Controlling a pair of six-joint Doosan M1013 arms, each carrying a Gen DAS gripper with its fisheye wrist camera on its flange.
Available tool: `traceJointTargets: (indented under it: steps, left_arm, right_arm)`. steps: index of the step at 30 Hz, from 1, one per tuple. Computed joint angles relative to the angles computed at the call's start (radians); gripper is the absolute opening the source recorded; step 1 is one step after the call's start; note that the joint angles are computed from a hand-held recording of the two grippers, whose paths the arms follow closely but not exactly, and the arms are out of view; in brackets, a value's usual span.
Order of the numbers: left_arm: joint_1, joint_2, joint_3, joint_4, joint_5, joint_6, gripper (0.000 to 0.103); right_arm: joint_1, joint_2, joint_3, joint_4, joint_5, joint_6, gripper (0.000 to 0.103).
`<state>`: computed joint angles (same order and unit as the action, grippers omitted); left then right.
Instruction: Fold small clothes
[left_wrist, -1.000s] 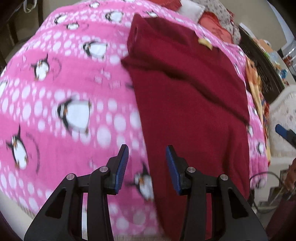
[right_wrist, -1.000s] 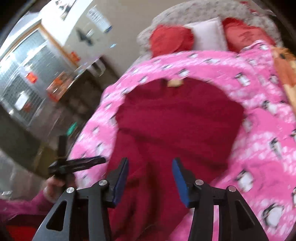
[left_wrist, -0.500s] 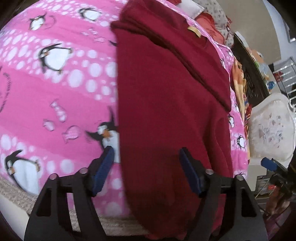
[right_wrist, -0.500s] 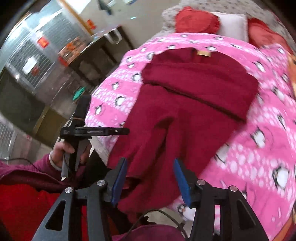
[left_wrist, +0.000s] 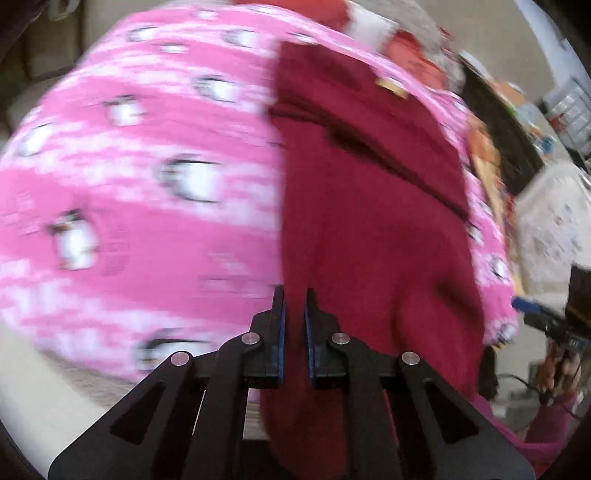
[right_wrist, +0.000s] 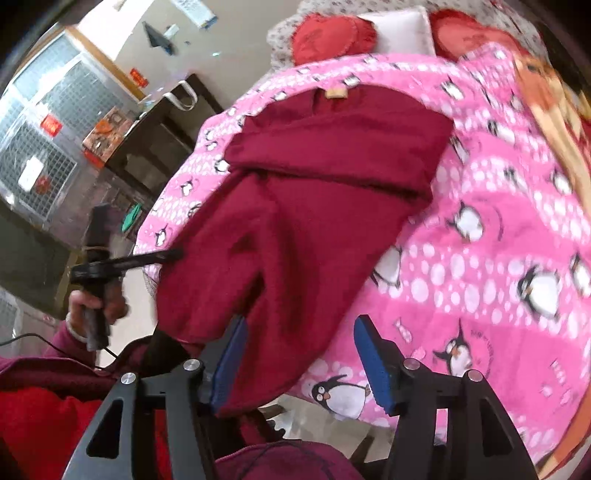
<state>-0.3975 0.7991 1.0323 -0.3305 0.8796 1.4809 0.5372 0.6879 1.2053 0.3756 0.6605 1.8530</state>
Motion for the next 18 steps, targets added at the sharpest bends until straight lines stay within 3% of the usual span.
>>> traceJointTargets:
  steps: [3,7,8,9,10,15,17,18]
  left_arm:
    - [0.021,0.004,0.010,-0.039,0.008,-0.021,0.007]
    - [-0.002,0.006,0.014,-0.011,0.001,-0.009,0.007]
    - [-0.008,0.012,0.007,-0.001,0.013,-0.007,0.007]
    - [-0.012,0.015,0.002,0.006,0.021,-0.009,0.007]
    - [-0.015,0.015,0.002,0.010,0.024,-0.008,0.007]
    - [-0.021,-0.005,0.018,0.031,-0.005,0.006,0.007]
    - [-0.018,0.010,0.006,0.041,0.020,-0.012,0.007]
    - [-0.017,0.019,-0.002,0.049,0.030,-0.032,0.007]
  right_arm:
    - [-0.013,0.027,0.008,0.099,-0.041,-0.012,0.058]
    - [-0.023,0.071,-0.002,0.184,-0.109,-0.009,0.057]
    - [-0.024,0.080,-0.005,0.202,-0.125,-0.020,0.045]
    - [-0.022,0.089,-0.015,0.168,-0.130,0.004,0.019]
    - [-0.017,0.094,-0.026,0.082,-0.126,0.062,0.007]
    - [0.008,0.050,-0.019,-0.286,-0.126,0.268,0.006]
    - [0.017,0.058,-0.048,-0.493,-0.027,0.422,0.000]
    - [0.014,0.065,-0.056,-0.518,0.008,0.445,0.000]
